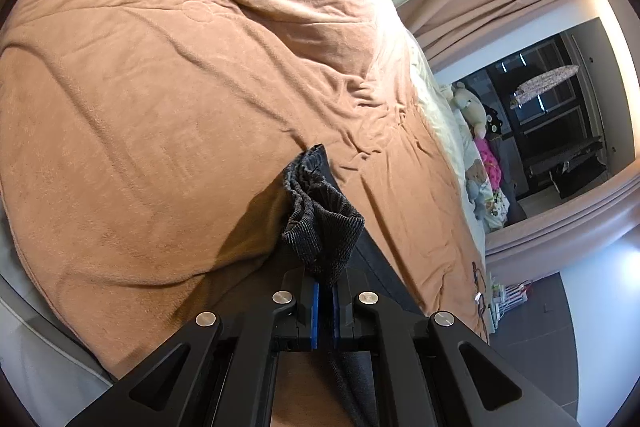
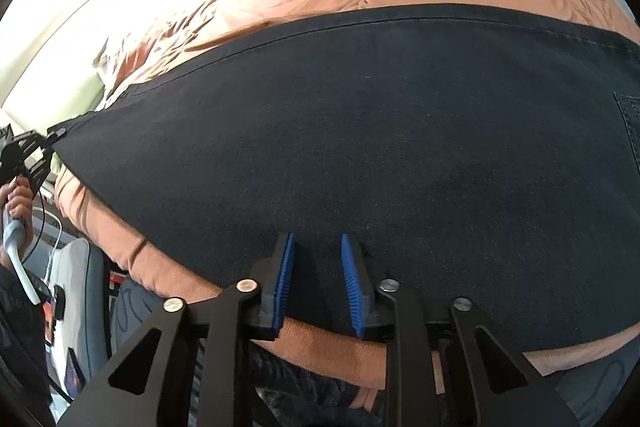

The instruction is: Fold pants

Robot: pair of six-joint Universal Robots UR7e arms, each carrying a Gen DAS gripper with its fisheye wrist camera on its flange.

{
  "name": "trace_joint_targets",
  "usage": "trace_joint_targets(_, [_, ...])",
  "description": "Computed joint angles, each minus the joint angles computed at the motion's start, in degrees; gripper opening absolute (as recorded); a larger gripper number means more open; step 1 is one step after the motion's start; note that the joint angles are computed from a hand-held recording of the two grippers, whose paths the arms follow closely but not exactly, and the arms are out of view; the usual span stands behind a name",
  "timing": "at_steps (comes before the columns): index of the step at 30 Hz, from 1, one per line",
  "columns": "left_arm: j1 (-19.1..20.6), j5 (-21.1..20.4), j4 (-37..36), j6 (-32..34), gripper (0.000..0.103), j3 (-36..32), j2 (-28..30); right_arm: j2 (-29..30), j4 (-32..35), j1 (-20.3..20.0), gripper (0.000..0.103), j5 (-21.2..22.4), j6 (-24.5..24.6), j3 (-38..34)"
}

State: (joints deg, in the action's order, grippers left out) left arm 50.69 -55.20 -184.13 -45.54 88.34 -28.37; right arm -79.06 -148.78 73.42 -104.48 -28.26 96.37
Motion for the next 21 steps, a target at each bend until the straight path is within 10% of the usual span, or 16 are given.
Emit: trace_joint_targets(21, [1.79,-0.57,-0.25,-3.94,0.004,0.51,1.15,19.29,11.85,3.11,0.013,-7.08,7.33,-29.67])
